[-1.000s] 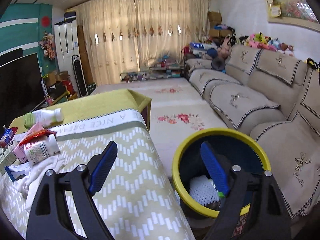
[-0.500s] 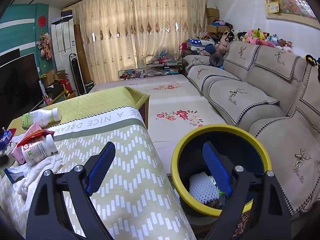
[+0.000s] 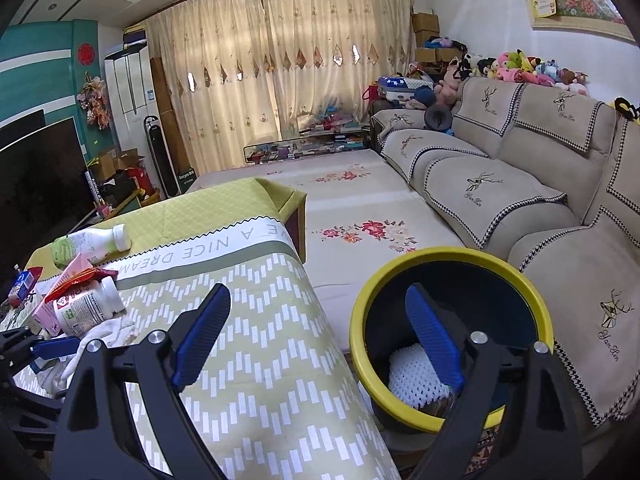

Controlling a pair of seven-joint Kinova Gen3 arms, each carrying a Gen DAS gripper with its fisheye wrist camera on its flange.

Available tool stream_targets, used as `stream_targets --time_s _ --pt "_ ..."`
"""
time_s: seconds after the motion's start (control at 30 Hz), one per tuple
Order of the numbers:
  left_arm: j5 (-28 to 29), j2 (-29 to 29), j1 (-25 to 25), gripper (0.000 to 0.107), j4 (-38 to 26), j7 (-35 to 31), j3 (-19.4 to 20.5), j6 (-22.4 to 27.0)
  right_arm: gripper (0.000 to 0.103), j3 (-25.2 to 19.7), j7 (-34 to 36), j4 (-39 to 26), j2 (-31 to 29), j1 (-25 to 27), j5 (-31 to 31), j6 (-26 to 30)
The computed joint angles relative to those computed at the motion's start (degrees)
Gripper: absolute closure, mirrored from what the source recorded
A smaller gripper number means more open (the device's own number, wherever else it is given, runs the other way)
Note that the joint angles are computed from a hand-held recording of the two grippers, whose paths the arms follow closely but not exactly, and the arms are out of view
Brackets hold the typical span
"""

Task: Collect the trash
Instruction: 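Reach the left tool to the white tissue and grasp it, then carry the tissue with the left tool over the bin and release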

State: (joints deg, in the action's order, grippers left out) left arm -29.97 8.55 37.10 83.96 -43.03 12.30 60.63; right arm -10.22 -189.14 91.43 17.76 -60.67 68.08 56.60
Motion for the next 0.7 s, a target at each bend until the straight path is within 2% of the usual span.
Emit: stream_targets --time_s 0.03,0.1,0.17,0.2,0.27,0.33,0.53,0.7 --pt "-0.6 0.4 0.3 0.036 -0.2 0.3 0.0 0.3 0.018 0.0 -0.1 0.1 -0.1 0.0 0.1 -0.2" --pt "-1.1 1.0 0.6 0.046 -0.4 0.7 -0.2 1.0 0.018 -0.1 -0.2 0.3 -0.1 0.2 0.1 -0.7" --pt "-0.9 1.3 0.5 0.066 -0.6 1.1 -0.6 1.7 0.018 -0.1 -0.2 0.3 -0.2 0.5 -0.3 -1.2" --pt "-1.4 1.2 0.6 0.07 -0.3 1.6 -0.8 1.8 0.018 0.0 -0.3 0.3 -0.3 0.6 -0.4 -1.4" --pt "-1.1 0.7 0.3 0.087 -0.1 2.0 -1.0 1.9 0.018 0.0 -0.7 0.5 -0.4 0.6 -0.2 -1.5" --pt "0.1 -0.3 -0.8 0.094 0.7 1.9 -1.1 1.1 0.018 0.0 -0.8 0.5 -0.4 0.6 -0.3 -1.5" --pt "1.0 -4.6 -1.9 0.096 1.5 0.7 0.7 0.5 0.017 0.0 -0.4 0.2 -0.2 0.8 -0.6 -1.5" --pt "-0.1 -8.1 -3.1 0.096 -1.0 -0.4 3.4 3.0 0.017 0.2 -0.5 0.1 0.0 0.5 -0.4 -1.2"
